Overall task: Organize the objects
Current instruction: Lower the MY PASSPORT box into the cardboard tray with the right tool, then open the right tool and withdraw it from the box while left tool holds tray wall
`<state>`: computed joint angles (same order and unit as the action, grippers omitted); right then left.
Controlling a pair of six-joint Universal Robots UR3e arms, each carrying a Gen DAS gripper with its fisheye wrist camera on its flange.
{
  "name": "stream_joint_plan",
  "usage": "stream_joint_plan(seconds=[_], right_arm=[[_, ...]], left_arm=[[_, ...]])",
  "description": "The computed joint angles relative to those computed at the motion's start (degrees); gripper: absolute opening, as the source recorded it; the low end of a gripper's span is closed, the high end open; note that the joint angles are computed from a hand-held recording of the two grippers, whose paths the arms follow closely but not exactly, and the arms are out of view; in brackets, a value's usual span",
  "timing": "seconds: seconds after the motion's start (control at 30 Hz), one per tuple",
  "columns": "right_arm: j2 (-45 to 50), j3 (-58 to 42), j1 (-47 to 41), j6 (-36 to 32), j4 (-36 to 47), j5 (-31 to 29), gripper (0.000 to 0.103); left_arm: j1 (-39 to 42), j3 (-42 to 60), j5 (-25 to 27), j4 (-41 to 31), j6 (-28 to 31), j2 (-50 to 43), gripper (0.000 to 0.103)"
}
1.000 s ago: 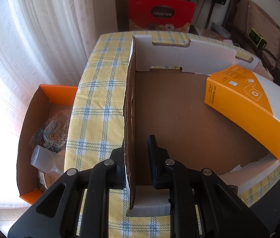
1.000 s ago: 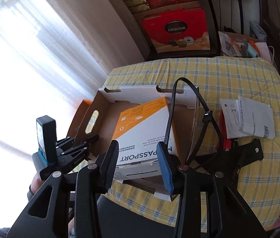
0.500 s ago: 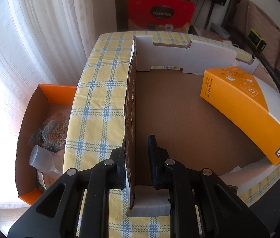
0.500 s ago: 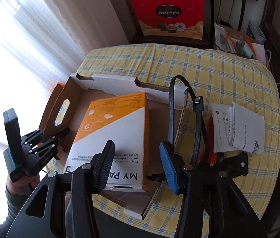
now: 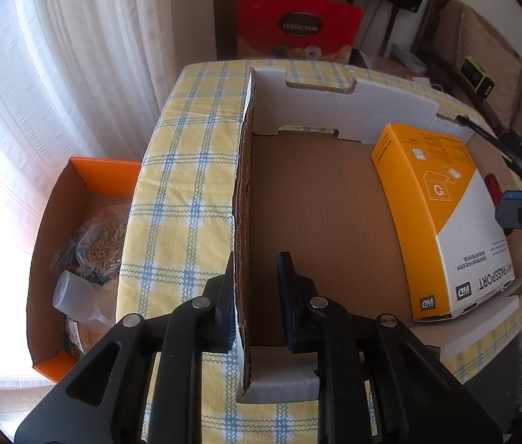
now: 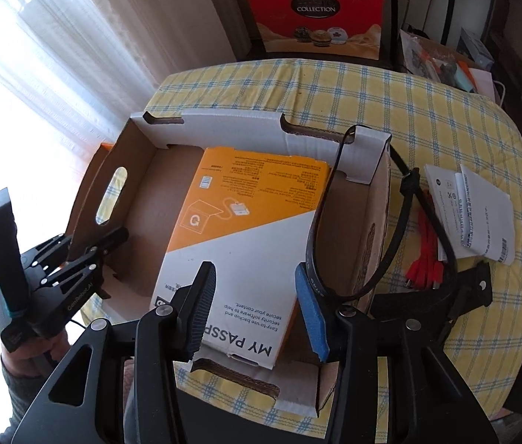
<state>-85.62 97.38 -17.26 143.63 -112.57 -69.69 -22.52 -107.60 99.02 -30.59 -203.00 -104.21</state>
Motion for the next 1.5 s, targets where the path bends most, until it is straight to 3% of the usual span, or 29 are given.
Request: stream_joint_plan(seconds=[0.1,0.23,0.5,0.77,0.83,1.0,1.23,1.4,1.5], right_arm=[[0.2,-0.1,1.0,1.9,-0.7,-1.9,0.051],[1.0,-0.2,3.9,3.8,-2.3,-4.6,0.067],[4.4,-2.9,6.5,8.0,-1.2,-5.3,0.078],[4.7,-1.7,6.3,9.6,-2.6,-5.6,0.065],[4.5,-1.0,4.7,8.7,-1.9,-2.9,0.064],[6.1,-3.5,0.8,6.6,7.1,4.9,0.047],[5.0,-0.7,1.1,7.2,6.9,8.4,0.045],[4.4,1.1,2.7,7.9,4.8,9.3,0.044],[4.6,1.1,3.0,7.9,4.2,9.3,0.044]], left_arm=[[-0.3,0.0,0.4,0.0,-0.2,0.0,0.017],[-0.3,-0.1,0.4,0.0,-0.3,0.1,0.017],[0.7,-1.7,-1.6,1.6,0.1,1.0,0.019],[0.8,-1.6,-1.7,1.8,0.4,0.7,0.019],[0.6,-1.2,-1.3,1.4,0.4,0.5,0.018],[0.5,-1.3,-1.2,1.4,0.3,0.5,0.018],[1.2,-1.8,-2.1,1.8,0.6,0.8,0.019],[5.8,-6.3,-9.7,5.1,0.7,3.7,0.024],[7.0,-7.8,-11.8,6.1,1.4,4.7,0.024]])
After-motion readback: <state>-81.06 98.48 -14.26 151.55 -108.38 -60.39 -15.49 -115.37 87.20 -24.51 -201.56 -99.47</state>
